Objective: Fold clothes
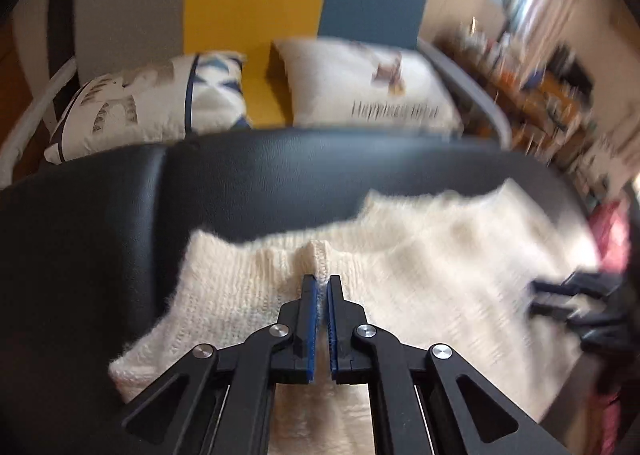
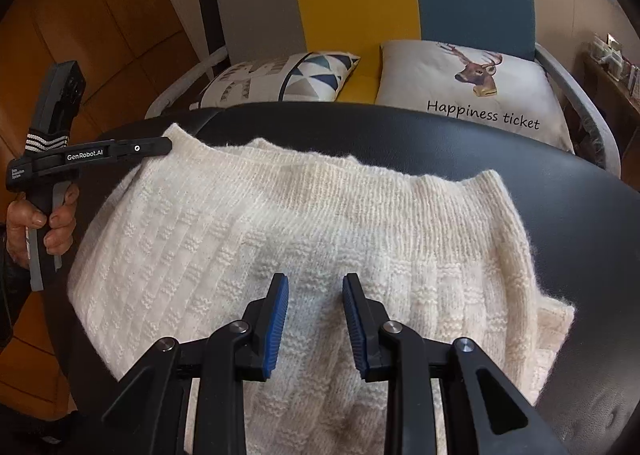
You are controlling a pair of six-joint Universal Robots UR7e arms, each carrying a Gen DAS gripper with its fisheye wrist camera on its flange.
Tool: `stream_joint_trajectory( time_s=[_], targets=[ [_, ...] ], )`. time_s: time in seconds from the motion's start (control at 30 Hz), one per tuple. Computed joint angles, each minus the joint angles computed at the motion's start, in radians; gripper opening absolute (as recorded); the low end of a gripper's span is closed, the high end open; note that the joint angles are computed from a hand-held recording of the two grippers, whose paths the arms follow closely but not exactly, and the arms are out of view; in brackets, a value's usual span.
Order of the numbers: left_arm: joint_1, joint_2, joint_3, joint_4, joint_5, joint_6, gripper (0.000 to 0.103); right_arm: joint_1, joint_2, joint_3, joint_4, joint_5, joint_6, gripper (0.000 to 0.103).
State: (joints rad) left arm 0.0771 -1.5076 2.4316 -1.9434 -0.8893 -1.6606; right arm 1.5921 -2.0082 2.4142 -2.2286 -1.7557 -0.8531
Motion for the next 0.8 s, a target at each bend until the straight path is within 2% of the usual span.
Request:
stream_joint_trajectory(
  time_s=[0.1,0.2,0.3,0.43,0.5,0.53,0.57,0.63,0.73,0.8],
  targets=[
    [-0.008,-0.023,0.004,0.038,0.064,-0.085,0.005,-0.004,0.019,0.008,-0.043,-0.01,0.02,0.028],
    [0.048,0.016,0.003,0.01,0.077,-0.084,0.005,-0.022,0.032,0.032,-0.069,-0.032,0.016,0.028],
    [0.13,0.085,0.0,-0.07,0.054,-0.032,0.006,-0.053,0.013,0.038,-0.059,0.0,0.007,0.028],
    [0.121,0.1,0.009,-0.078,0.075,-0.05,0.009,-0.057,0.016,0.026,-0.044,0.004,0.009,0.027],
    [0.087,0.076,-0.004,0.0,0.086,-0.1,0.011,-0.063,0.005,0.01,-0.022,0.023,0.023,0.027],
    [0.07,0.065,-0.011,0.04,0.092,-0.126,0.014,-0.076,-0.018,-0.004,0.012,0.058,0.03,0.027],
    [0.053,0.054,-0.02,0.084,0.096,-0.153,0.021,-0.104,-0.05,-0.028,0.067,0.105,0.032,0.027],
    [0.005,0.035,-0.048,0.222,0.103,-0.226,0.025,-0.181,-0.118,-0.082,0.176,0.203,0.022,0.028],
    [-0.076,0.02,-0.08,0.392,0.1,-0.326,0.027,-0.376,-0.227,-0.181,0.424,0.314,-0.083,0.028],
    [-0.141,0.009,-0.067,0.38,0.087,-0.342,0.031,-0.518,-0.267,-0.264,0.594,0.384,-0.171,0.028]
  ],
)
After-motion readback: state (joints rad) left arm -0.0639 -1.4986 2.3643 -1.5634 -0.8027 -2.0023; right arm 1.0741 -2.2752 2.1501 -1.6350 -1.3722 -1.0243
